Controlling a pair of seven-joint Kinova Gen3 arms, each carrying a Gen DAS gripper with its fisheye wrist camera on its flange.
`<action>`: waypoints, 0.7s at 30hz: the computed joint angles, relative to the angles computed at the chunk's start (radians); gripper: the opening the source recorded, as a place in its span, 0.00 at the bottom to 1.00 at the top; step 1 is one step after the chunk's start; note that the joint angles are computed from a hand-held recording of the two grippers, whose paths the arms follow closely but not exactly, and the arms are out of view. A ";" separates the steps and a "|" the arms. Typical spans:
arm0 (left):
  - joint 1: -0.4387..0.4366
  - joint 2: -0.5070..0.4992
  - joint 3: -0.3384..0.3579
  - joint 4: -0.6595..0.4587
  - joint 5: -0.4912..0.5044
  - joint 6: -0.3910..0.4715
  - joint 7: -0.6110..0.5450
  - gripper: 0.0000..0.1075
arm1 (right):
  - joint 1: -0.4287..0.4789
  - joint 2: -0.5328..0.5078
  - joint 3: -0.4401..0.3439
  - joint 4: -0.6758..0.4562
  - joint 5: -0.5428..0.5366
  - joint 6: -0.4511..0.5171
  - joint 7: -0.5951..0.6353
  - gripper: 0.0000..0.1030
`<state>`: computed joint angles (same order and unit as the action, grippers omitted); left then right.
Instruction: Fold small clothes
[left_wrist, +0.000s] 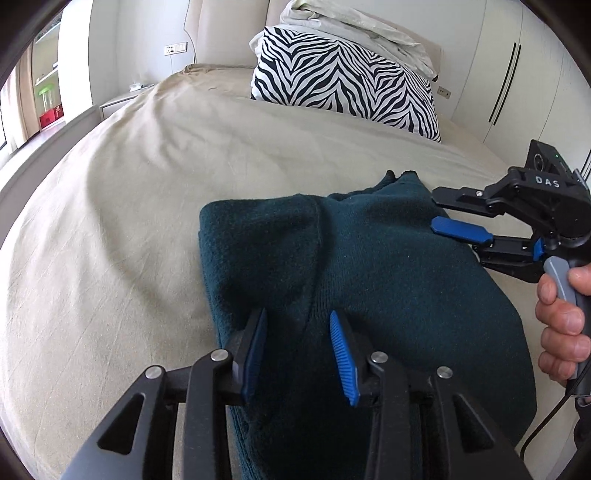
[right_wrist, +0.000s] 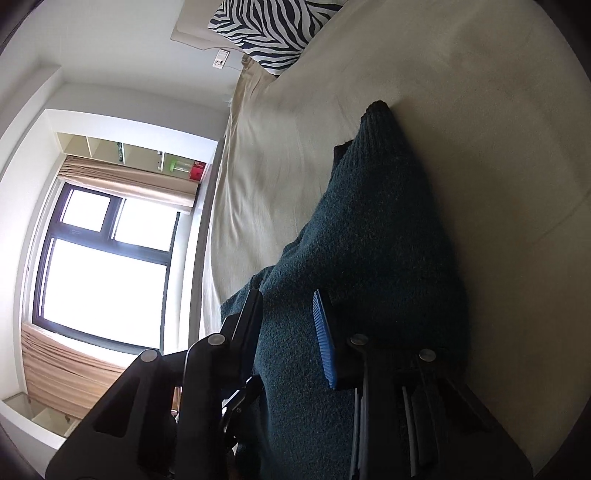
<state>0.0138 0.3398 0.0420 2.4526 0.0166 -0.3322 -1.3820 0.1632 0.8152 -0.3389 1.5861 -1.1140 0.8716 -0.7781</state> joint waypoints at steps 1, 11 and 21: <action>-0.019 0.002 0.013 0.010 -0.021 -0.020 0.013 0.37 | 0.013 -0.030 -0.007 0.026 0.004 -0.024 0.011 0.30; 0.017 0.015 -0.016 0.041 -0.009 -0.088 -0.030 0.37 | 0.355 -0.057 -0.288 0.337 0.084 -0.050 0.388 0.48; -0.045 -0.011 0.032 0.040 -0.051 -0.053 0.027 0.37 | 0.264 -0.282 0.005 0.443 -0.091 0.042 0.528 0.64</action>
<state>-0.0307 0.3290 0.0735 2.4923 -0.0346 -0.3848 -1.3551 0.4272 0.5328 -0.3341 2.0289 -1.2046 0.9138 -0.2498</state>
